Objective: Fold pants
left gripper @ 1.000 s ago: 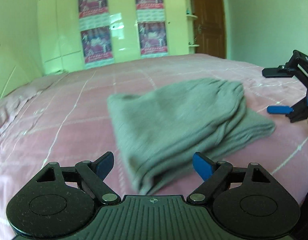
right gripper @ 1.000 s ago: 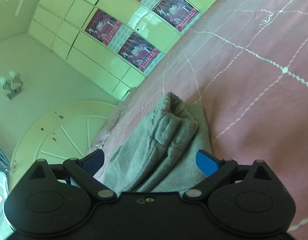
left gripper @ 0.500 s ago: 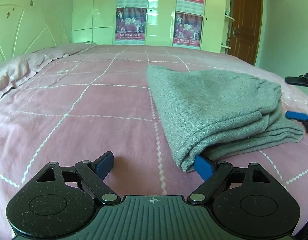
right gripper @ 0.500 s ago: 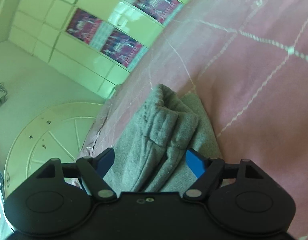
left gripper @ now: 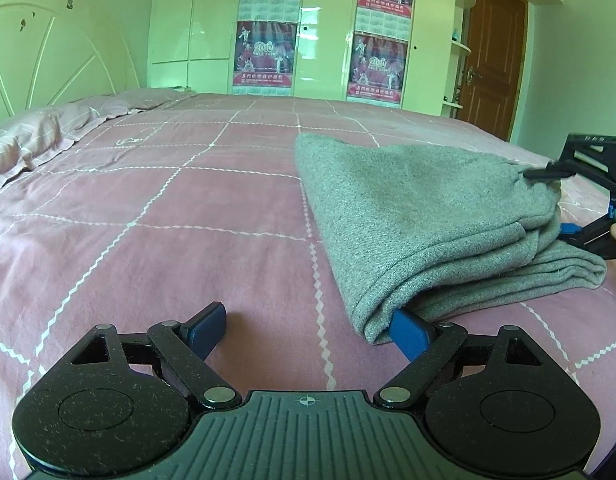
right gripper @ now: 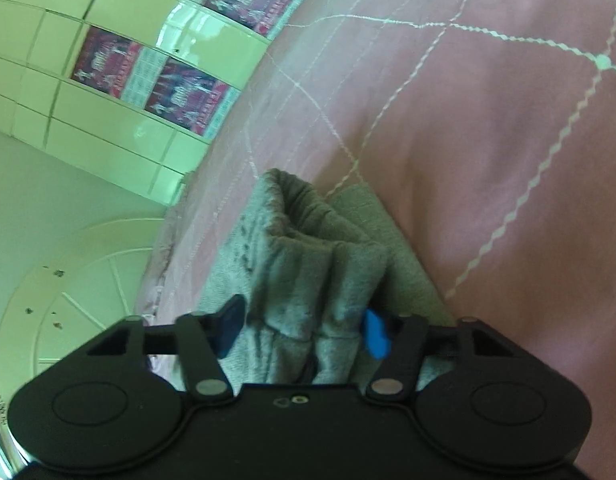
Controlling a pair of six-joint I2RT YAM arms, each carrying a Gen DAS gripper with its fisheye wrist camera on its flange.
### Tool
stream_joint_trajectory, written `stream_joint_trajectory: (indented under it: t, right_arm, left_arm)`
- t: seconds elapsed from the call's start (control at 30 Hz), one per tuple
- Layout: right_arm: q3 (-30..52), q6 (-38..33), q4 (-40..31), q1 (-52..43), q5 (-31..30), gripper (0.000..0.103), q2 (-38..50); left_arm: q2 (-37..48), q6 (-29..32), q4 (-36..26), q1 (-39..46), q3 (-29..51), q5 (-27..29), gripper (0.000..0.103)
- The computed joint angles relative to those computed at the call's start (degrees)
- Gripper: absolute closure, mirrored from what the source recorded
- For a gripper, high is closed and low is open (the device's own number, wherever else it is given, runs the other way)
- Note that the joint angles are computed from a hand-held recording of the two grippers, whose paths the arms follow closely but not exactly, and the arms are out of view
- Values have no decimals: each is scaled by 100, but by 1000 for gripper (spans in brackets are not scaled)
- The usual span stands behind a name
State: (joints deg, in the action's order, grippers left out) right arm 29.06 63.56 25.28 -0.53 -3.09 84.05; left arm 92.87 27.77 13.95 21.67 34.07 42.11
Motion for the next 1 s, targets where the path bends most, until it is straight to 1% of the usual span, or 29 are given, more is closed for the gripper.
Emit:
stream_joint_trajectory:
  t: [0.07, 0.13, 0.17, 0.2, 0.27, 0.3, 0.37, 0.4, 0.43, 0.47, 0.53, 0.57, 0.6, 0.63, 0.67, 0.7, 0.73, 0.77, 0.87, 0.97, 1.0]
  right_arm:
    - [44, -100, -175, -42, -63, 58, -61]
    - [65, -350, -319, 29, 43, 60, -155]
    - [55, -395, -314, 63, 80, 60, -159]
    - [37, -424, -278, 63, 72, 59, -138]
    - [36, -352, -202, 21, 18, 56, -59]
    - [102, -318, -282, -1, -23, 55, -28]
    - [396, -409, -805, -16, -81, 54, -62]
    - [499, -505, -992, 6, -69, 60, -134]
    - [507, -624, -1007, 66, 26, 61, -239]
    - [484, -768, -963, 130, 98, 63, -367]
    - [524, -945, -1034, 286, 266, 64, -472]
    - [577, -978, -1118, 328, 328, 61, -438]
    - [670, -920, -1260, 335, 368, 52, -330]
    - [772, -773, -1382, 279, 254, 46, -157]
    - [720, -626, -1165, 192, 37, 39, 9]
    - [610, -592, -868, 174, 21, 39, 82]
    - [615, -631, -886, 210, 144, 47, 95]
    - [719, -707, -1134, 263, 298, 66, 87]
    - [671, -909, -1142, 383, 333, 71, -278]
    - [598, -1042, -1077, 619, 474, 71, -1002]
    - [409, -1055, -941, 706, 621, 71, -1369]
  left_arm:
    - [-67, 22, 72, -31, -64, -62, 16]
    - [-156, 68, 129, -113, -142, -153, 16]
    - [-179, 116, 160, -154, -178, -168, 16]
    - [-196, 145, 207, -227, -216, -311, 16]
    - [-138, 67, 214, -292, -189, -424, 15]
    - [-103, 22, 183, -300, -147, -438, 14]
    - [-128, -88, 335, -316, -189, -537, 14]
    - [-166, -194, 392, -303, -212, -532, 14]
    - [-150, -326, 502, -265, -239, -487, 14]
    - [-108, -331, 566, -286, -254, -551, 14]
    - [-80, -385, 638, -293, -282, -589, 14]
    - [-82, -410, 652, -297, -288, -599, 14]
    - [-61, -392, 661, -318, -290, -631, 14]
    - [-37, -374, 703, -352, -305, -682, 14]
    - [-38, -391, 767, -370, -336, -709, 13]
    - [-31, -405, 825, -384, -360, -732, 13]
    - [-13, -415, 897, -399, -384, -760, 12]
    - [11, -415, 969, -417, -404, -819, 9]
    - [84, -518, 1126, -474, -456, -959, 5]
    - [135, -541, 1178, -459, -446, -937, 5]
    - [148, -560, 1196, -436, -446, -904, 5]
